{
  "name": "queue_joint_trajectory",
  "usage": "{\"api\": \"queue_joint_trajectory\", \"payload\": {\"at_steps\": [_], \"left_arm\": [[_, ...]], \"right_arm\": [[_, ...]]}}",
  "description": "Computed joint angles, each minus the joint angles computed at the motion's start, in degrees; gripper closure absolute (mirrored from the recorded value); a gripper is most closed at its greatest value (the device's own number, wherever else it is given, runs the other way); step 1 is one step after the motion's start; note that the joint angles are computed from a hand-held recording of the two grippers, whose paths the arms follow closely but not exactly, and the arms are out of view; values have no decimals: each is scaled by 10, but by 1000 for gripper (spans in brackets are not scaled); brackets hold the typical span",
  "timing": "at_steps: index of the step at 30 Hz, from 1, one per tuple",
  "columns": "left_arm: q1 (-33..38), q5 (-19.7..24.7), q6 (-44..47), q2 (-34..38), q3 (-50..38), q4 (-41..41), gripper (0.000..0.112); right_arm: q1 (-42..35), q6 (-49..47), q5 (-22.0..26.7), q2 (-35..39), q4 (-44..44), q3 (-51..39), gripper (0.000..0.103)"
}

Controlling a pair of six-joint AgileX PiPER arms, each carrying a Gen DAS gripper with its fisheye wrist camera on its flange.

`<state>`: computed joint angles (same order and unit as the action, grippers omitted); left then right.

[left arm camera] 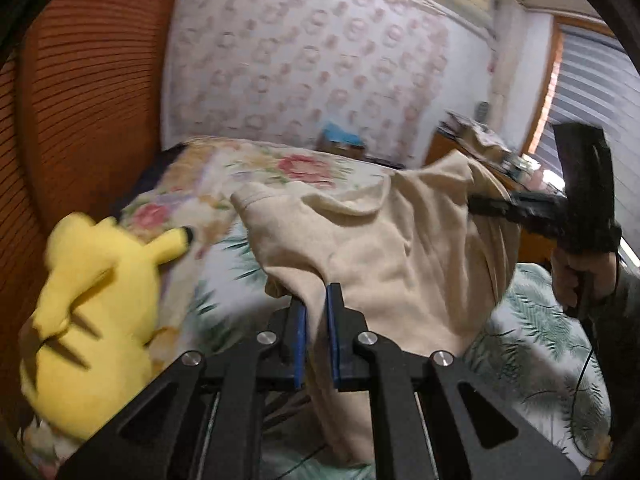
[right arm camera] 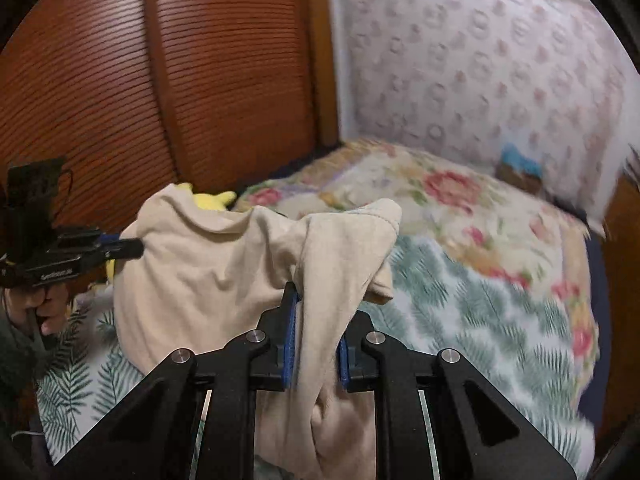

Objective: Fold small clothes
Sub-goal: 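Grasp the folded shirt with both grippers and lift it, then carry the shirt beside the yellow plush toy and lay it down, opening both grippers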

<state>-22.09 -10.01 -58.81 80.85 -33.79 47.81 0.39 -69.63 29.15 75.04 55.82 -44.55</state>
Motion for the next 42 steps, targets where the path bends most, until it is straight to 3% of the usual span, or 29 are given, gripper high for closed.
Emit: {"api": "queue_joint_trajectory", "payload": {"at_steps": [5, 9, 13, 18, 20, 24, 32, 37, 42], "left_arm": [[51, -27, 181, -23, 75, -190, 105], [87, -50, 209, -46, 126, -218, 105], [114, -73, 224, -47, 157, -235, 105], [132, -103, 274, -18, 178, -277, 105], [139, -103, 237, -15, 177, -239, 105], [122, -69, 240, -26, 171, -252, 105], [118, -48, 212, -23, 162, -227, 105], [106, -31, 237, -22, 155, -253, 105], [99, -20, 259, -25, 153, -274, 105]], "right_arm": [[156, 175, -67, 133, -172, -143, 89], [233, 301, -59, 236, -287, -265, 89], [301, 364, -36, 320, -362, -377, 89], [343, 398, -19, 404, -389, -485, 89], [344, 443, -4, 427, -405, -520, 85], [325, 474, -12, 417, -394, -511, 51], [272, 550, -12, 400, -427, -434, 50], [238, 520, -6, 401, -326, -395, 50], [210, 498, 40, 421, -211, -404, 51]]}}
